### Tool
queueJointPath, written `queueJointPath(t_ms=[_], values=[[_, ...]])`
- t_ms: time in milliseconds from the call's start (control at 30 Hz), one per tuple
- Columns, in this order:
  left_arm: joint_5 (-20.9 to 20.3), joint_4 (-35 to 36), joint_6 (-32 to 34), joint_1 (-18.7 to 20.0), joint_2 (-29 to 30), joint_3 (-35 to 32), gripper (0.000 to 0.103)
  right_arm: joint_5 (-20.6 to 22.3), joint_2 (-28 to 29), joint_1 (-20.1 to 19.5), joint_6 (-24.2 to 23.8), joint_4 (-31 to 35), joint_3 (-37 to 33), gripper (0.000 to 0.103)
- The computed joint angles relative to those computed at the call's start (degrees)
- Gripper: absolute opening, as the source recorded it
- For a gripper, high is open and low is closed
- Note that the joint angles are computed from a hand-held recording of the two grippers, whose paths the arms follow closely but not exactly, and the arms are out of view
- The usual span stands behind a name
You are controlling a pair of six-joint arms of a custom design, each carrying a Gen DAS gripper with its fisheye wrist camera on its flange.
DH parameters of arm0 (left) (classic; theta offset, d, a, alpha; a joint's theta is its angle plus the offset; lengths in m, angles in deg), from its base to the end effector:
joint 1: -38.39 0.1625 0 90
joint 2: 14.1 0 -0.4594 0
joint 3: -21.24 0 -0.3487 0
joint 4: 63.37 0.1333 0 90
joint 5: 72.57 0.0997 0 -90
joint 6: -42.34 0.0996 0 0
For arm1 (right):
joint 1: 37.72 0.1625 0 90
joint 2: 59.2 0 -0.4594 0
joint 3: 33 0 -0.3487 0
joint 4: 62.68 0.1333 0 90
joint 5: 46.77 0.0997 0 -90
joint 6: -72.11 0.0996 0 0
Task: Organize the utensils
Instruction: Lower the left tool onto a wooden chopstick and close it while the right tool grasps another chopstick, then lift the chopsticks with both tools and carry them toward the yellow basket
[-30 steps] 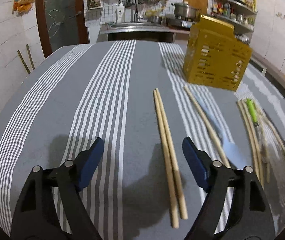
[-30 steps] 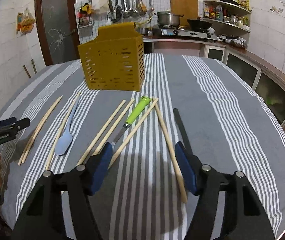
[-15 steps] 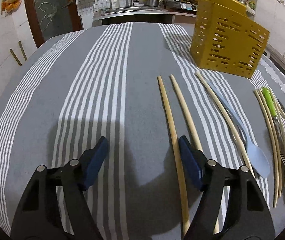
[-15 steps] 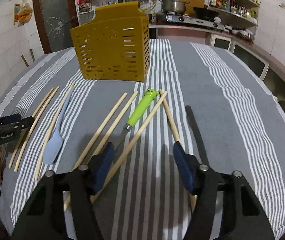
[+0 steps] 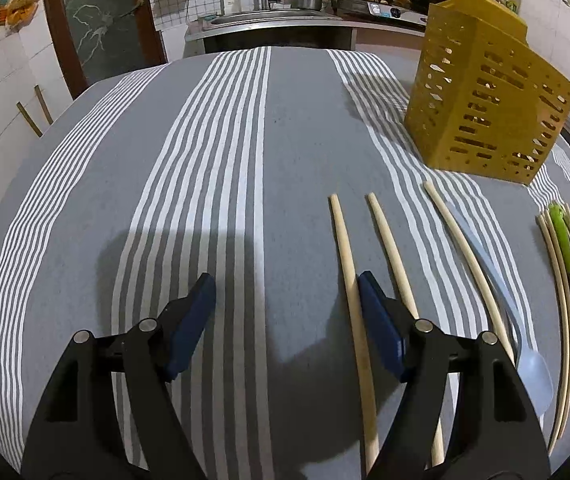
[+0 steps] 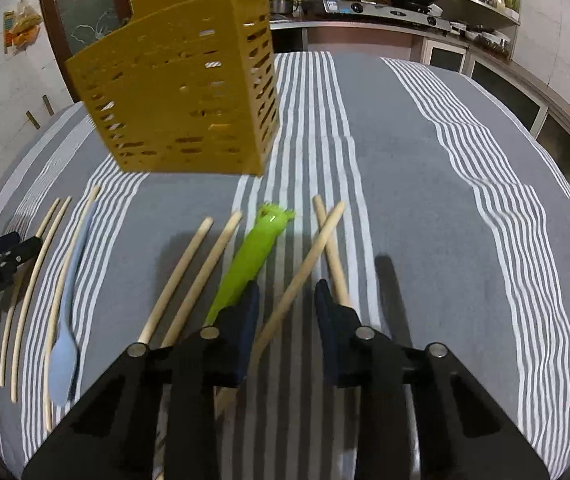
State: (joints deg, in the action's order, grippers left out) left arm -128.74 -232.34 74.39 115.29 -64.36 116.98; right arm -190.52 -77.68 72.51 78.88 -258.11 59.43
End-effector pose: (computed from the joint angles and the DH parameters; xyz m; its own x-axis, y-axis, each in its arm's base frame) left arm 0.0327 -0.6924 0.2531 -0.6445 0.3370 -0.6863 0.6265 0.7473 -0.2213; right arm 0.2737 -0.5896 -0.0252 -0.7303 0.2837 0.6214 -0.2103 0.7722 -0.5996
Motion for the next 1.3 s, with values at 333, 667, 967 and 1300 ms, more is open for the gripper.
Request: queueJointPath(t_ms=[333, 667, 967, 1300], values=[[-1.0, 7.3, -2.1, -0.2, 2.2, -5.7, 0.047, 0.9, -1.5, -1.7, 2.4, 10.1, -4.2, 0.021], [1.9, 18.6, -6.8, -1.9, 2.0, -7.8, 0.006, 3.5, -4.1, -1.9, 7.5, 20.4, -4.6, 0.006], [7.9, 22.0, -9.2, -3.5, 3.9, -9.5, 0.005, 7.2, -5.7, -3.1, 7.2, 20.7, -3.7, 0.006], [-1.6, 22.0, -12.0, -2.6, 0.0, -8.7, 0.004, 10.2, -8.1, -1.7, -0.4, 8.0, 1.0, 0.006]])
